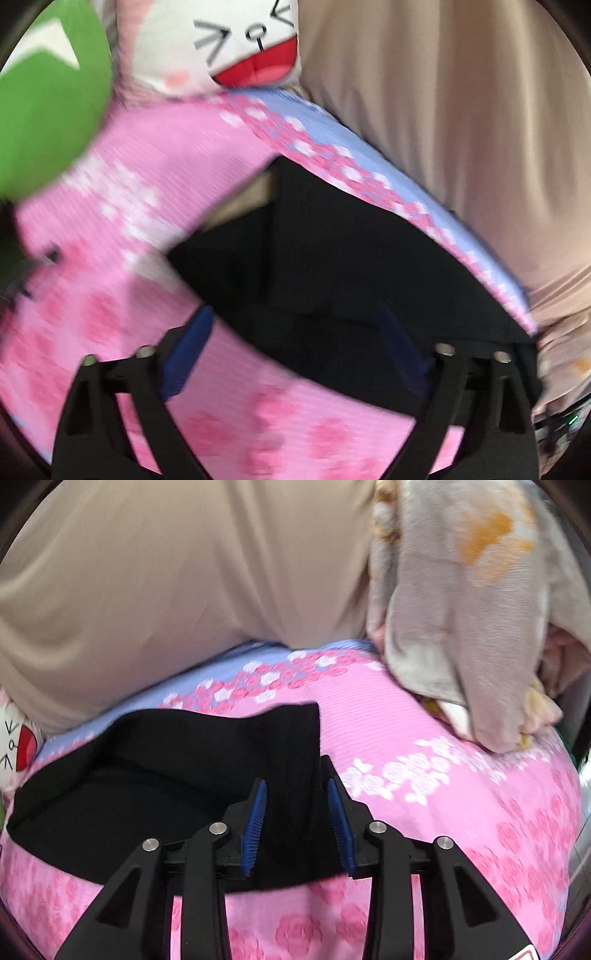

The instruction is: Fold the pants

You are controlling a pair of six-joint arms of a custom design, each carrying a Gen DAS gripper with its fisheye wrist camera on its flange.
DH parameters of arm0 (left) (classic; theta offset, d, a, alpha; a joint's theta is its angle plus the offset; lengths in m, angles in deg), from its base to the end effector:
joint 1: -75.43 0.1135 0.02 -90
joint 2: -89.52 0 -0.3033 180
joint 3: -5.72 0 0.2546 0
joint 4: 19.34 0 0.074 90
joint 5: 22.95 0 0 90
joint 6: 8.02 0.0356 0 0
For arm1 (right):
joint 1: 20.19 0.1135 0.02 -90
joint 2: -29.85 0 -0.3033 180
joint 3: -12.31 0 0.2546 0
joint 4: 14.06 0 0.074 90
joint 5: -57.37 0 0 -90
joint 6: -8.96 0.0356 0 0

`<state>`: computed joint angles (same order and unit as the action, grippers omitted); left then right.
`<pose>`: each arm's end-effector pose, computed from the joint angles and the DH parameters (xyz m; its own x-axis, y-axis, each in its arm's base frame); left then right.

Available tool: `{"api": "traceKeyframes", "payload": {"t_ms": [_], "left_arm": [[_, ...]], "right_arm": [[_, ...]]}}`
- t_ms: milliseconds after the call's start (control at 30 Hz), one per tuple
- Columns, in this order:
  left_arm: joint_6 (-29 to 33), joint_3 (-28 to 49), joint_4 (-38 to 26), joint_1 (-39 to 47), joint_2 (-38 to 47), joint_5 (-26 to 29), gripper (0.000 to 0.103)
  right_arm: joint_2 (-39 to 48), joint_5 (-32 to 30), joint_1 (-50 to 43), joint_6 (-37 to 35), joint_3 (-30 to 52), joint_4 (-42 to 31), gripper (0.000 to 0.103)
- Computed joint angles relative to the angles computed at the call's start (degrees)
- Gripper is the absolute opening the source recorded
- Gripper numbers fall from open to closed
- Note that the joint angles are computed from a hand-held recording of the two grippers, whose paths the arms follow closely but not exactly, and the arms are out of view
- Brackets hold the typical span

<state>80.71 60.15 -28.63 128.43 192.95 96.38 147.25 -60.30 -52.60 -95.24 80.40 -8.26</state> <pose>0.2021 0.2392 0.1270 -0.4999 -0.6954 -0.5163 -0.5525 0.7151 -0.4283 0.3483 -0.2016 0.1171 -0.6102 0.1300 -0.7815 0.0419 0.9904 0.1320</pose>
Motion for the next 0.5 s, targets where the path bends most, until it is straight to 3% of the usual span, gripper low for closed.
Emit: {"api": "traceKeyframes", "payload": {"t_ms": [200, 267, 300, 333, 433, 500], "left_arm": [[-9.3, 6.4, -1.5, -7.7, 8.4, 1.4, 0.090], [-11.6, 8.7, -2.7, -8.4, 10.5, 2.5, 0.061], [-11.2, 10.4, -4.9, -8.6, 11.3, 2.3, 0.028], [-11.4, 11.2, -6.1, -8.6, 11.3, 1.5, 0.011], [-10.1, 9.5, -7.0, -6.0, 5.8, 3.2, 0.007], [-6.2, 5.9, -9.0, -2.5, -2.4, 3.6, 0.007]], "right_arm": [[-5.3, -0.9, -1.8, -2.0, -9.6, 4.2, 0.047], [-6.2, -1.3, -1.9, -2.7, -11.9, 4.8, 0.048], [-6.6, -1.6, -1.8, -3.2, -13.0, 4.8, 0.049], [-6.9, -1.8, -1.8, -3.2, -13.8, 5.3, 0.049], [-7.2, -2.9, -1.4, -2.9, -15.7, 6.6, 0.049], [-7.3, -4.0, -1.1, -2.1, -16.0, 6.5, 0.049]]}}
